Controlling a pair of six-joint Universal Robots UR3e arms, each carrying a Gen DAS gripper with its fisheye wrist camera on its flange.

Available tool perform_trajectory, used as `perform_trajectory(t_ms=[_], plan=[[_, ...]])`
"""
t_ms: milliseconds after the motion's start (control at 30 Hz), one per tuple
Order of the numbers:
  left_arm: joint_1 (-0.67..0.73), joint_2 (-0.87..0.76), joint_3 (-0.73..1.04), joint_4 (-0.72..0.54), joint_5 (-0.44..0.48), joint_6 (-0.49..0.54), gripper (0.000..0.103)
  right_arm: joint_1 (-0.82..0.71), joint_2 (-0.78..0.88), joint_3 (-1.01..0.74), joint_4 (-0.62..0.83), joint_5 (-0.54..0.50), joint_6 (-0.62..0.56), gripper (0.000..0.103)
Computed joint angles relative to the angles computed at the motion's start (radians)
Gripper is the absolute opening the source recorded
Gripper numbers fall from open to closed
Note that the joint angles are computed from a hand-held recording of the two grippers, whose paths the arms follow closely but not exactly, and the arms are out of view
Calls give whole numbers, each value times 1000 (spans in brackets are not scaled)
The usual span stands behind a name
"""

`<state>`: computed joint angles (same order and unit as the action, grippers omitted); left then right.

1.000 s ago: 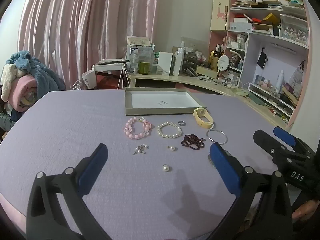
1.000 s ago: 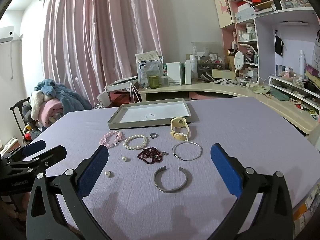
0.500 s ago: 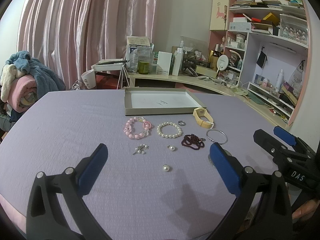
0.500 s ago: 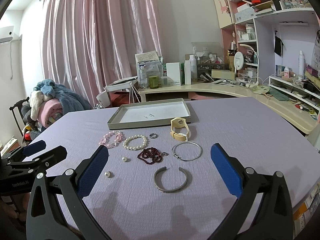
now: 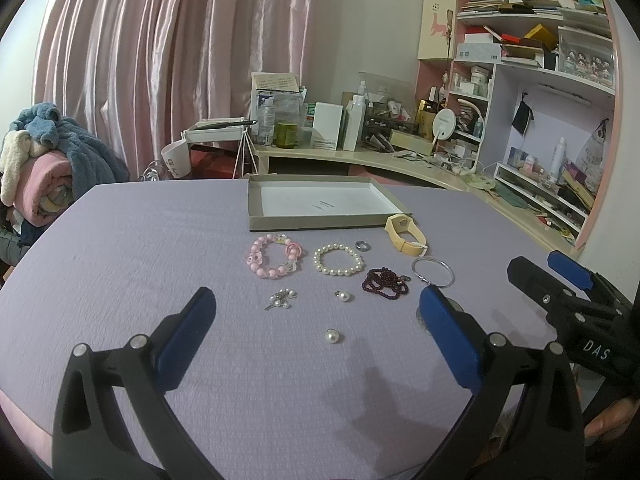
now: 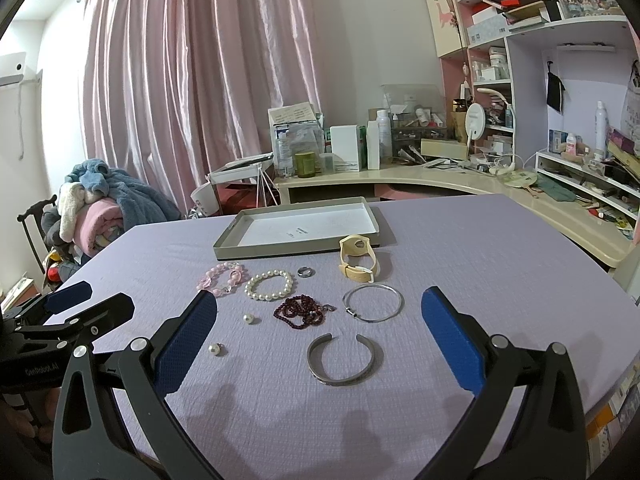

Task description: Organize jewelry

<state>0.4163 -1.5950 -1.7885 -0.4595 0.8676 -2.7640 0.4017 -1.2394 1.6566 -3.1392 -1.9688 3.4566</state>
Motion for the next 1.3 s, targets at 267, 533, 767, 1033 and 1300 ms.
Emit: perform_trajectory(t_ms=[267,533,767,1033,1300], plan=[[-1,-1,2,-3,1,1,101,-3,-1,4,-3,2,-1,102],[-1,0,2,-4,2,2,101,-5,1,8,-7,5,-1,102],[-20,5,-29,33,17,-14,101,-1,7,1,-5,1,2,102],[-22,-1,-61,71,18,-17,101,-4,9,7,-12,3,2,102],[-16,-13,-68,86,16,-12,101,-12,0,26,-21,10,5,102]])
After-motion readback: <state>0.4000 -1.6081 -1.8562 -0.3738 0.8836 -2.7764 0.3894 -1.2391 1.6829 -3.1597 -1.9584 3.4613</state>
